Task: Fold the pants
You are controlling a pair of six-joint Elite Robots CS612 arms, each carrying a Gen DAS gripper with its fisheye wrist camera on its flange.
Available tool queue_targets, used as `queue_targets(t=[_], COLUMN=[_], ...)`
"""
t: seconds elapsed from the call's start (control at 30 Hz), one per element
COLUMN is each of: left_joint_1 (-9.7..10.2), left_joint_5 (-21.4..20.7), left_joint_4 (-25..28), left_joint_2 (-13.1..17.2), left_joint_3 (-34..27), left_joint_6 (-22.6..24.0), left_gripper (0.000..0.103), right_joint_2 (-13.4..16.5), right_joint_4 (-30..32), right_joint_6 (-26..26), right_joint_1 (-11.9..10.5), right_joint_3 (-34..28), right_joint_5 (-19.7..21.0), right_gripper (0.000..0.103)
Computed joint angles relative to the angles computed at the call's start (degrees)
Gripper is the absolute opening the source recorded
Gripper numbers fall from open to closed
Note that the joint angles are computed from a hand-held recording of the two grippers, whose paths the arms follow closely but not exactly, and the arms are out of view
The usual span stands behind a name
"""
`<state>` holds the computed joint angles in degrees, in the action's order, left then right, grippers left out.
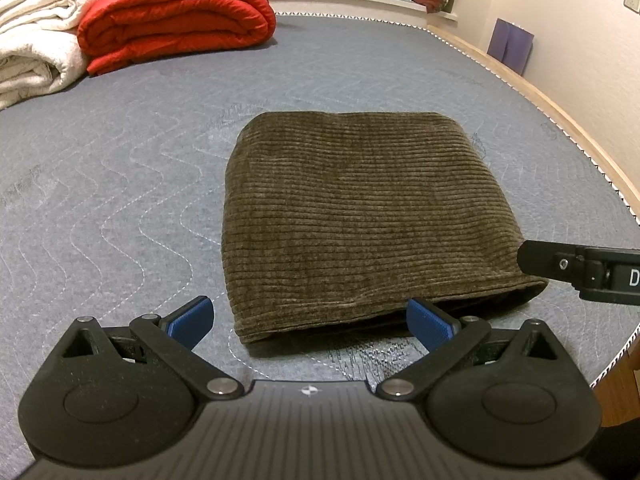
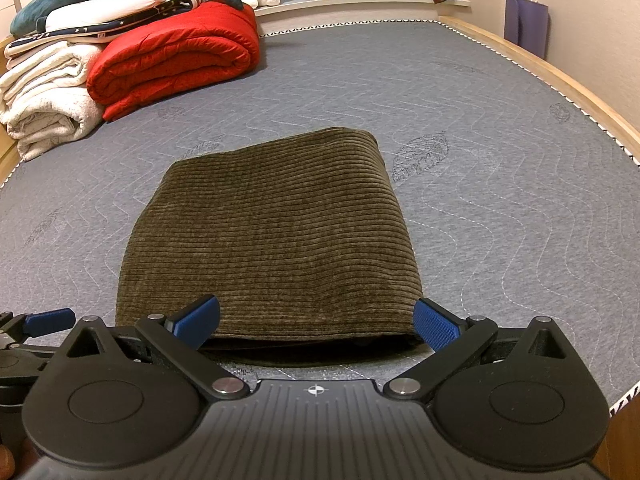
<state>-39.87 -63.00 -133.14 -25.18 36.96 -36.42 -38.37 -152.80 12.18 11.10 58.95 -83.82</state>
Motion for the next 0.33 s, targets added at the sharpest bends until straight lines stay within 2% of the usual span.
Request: queue_targets(t=[0.33], left_joint_1=[-0.04], left_joint_5=[-0.3], left_joint_4=[-0.7], left_joint_2=[0.0], left_joint_3=[0.2], left_joint_6=[0.9], left_gripper=[0.103], right_joint_2=[0.0], right_joint_4=[0.0], right_joint_6=[-0.1], right_joint_1=[-0.1], right_joint_3=[0.0], right_joint_5=[0.1], right_gripper=[0.102])
